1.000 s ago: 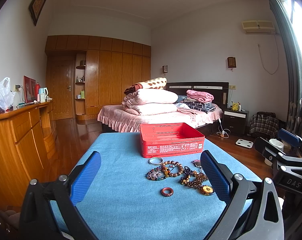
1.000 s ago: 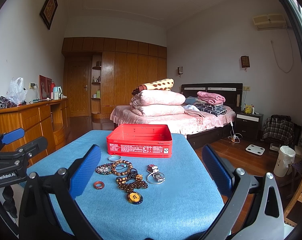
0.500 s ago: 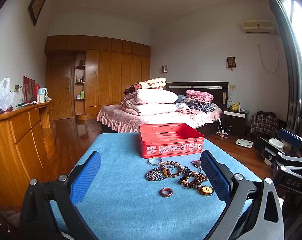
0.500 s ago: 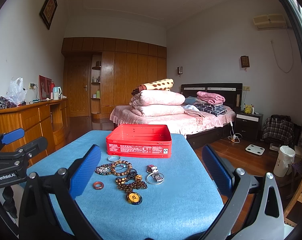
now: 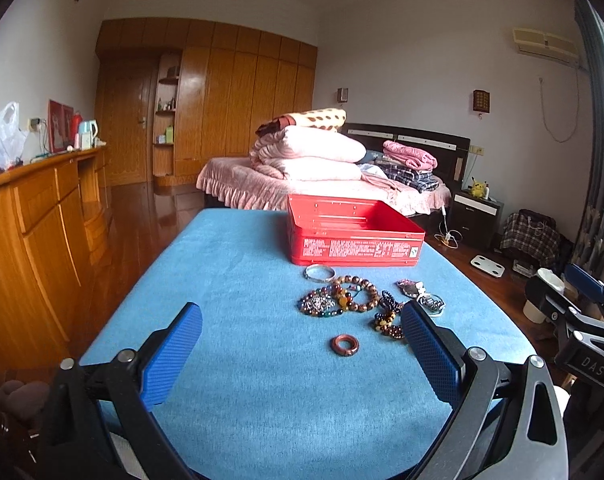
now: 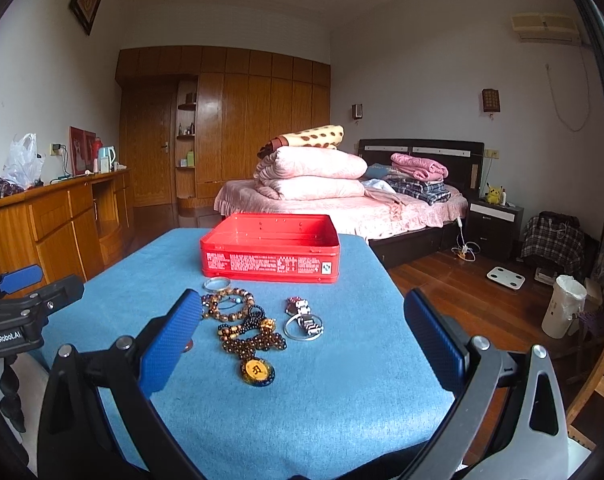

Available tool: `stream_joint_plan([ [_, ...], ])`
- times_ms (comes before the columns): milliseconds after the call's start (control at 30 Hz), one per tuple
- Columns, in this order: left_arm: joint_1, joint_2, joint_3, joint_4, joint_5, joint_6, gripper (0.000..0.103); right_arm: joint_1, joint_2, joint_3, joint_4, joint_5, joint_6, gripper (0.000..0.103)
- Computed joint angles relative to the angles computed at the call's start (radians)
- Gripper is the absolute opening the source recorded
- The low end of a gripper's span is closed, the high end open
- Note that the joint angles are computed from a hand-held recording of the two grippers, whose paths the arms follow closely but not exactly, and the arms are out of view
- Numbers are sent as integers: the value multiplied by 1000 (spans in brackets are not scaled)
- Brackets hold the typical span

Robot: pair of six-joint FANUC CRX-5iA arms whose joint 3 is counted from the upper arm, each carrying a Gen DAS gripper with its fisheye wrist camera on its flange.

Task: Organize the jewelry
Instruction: 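Move the right tool to the link wristwatch while the left tool approaches the silver bangle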

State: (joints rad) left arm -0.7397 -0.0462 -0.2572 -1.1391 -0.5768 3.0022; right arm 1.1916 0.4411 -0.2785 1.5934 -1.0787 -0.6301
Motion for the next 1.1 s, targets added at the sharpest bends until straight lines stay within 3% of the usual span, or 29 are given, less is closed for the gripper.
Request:
stream_joint_plan([
  [267,130,76,15,219,94,-206,97,-64,46,60,-127,168,62,98],
  [600,291,192,63,587,209,-619,97,-139,111,192,-257,286,260,98],
  [867,376,279,118,891,215,-996,97,-202,149,304,-426,419,506,98],
  [1100,420,361,200,1088,173,-1215,97,-244,198,446,-684,466,770,98],
])
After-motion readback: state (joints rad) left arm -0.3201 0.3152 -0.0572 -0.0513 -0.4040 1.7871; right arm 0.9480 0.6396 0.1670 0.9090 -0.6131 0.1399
